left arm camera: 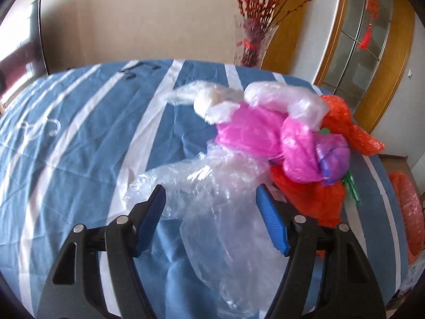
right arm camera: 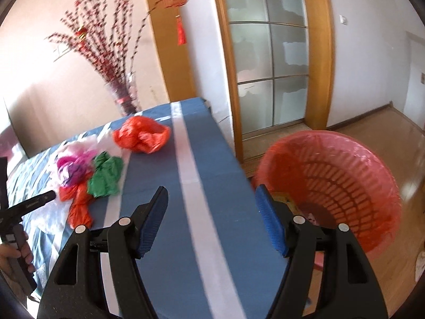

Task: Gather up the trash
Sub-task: 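Grasp the clear plastic bag with the left tool while the right grasps the green bag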

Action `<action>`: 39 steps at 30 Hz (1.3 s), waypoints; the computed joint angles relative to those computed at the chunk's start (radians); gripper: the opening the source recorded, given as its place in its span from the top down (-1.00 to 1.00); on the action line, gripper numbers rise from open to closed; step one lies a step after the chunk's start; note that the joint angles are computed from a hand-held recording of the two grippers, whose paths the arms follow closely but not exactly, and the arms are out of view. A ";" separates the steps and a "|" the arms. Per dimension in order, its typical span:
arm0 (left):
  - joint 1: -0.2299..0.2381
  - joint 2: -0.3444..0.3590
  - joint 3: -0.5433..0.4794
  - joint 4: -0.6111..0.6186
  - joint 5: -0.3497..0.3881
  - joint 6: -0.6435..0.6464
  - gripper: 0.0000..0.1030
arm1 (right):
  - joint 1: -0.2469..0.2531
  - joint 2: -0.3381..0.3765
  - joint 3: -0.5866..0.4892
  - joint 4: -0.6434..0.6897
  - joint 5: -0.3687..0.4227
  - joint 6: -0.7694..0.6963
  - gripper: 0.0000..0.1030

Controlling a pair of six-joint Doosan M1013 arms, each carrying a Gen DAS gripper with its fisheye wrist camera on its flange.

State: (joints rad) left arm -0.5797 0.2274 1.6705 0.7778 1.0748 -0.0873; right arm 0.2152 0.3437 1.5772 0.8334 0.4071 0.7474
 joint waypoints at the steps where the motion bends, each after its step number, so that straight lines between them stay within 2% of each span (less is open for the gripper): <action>1: 0.005 0.000 0.004 -0.010 -0.008 0.004 -0.35 | 0.005 0.001 0.000 -0.005 0.004 -0.001 -0.33; 5: 0.016 -0.007 0.021 -0.034 -0.045 -0.006 -0.29 | 0.021 0.005 -0.009 -0.023 0.023 0.002 -0.33; 10: 0.015 -0.017 0.032 -0.031 -0.054 -0.002 0.30 | 0.040 0.010 -0.017 -0.014 0.057 -0.023 -0.33; 13: 0.016 -0.035 0.051 -0.029 -0.069 -0.011 0.49 | 0.052 0.014 -0.024 -0.008 0.078 -0.039 -0.33; 16: 0.010 -0.054 0.068 -0.014 -0.051 -0.027 0.54 | 0.064 0.022 -0.038 -0.008 0.106 -0.046 -0.33; 21: -0.013 -0.085 0.091 0.030 0.029 -0.065 0.56 | 0.086 0.047 -0.074 -0.021 0.163 -0.031 -0.32; 25: -0.017 -0.109 0.106 0.058 0.071 -0.098 0.56 | 0.108 0.075 -0.116 -0.046 0.202 -0.001 -0.11; 29: -0.013 -0.120 0.113 0.071 0.081 -0.115 0.56 | 0.132 0.111 -0.169 -0.070 0.244 0.038 0.00; 33: -0.005 -0.121 0.112 0.074 0.076 -0.114 0.56 | 0.155 0.138 -0.210 -0.108 0.258 0.071 0.01; 37: -0.002 -0.120 0.112 0.072 0.065 -0.111 0.56 | 0.172 0.167 -0.250 -0.168 0.284 0.120 0.12; 39: 0.000 -0.119 0.111 0.069 0.061 -0.106 0.56 | 0.179 0.179 -0.265 -0.208 0.295 0.147 0.24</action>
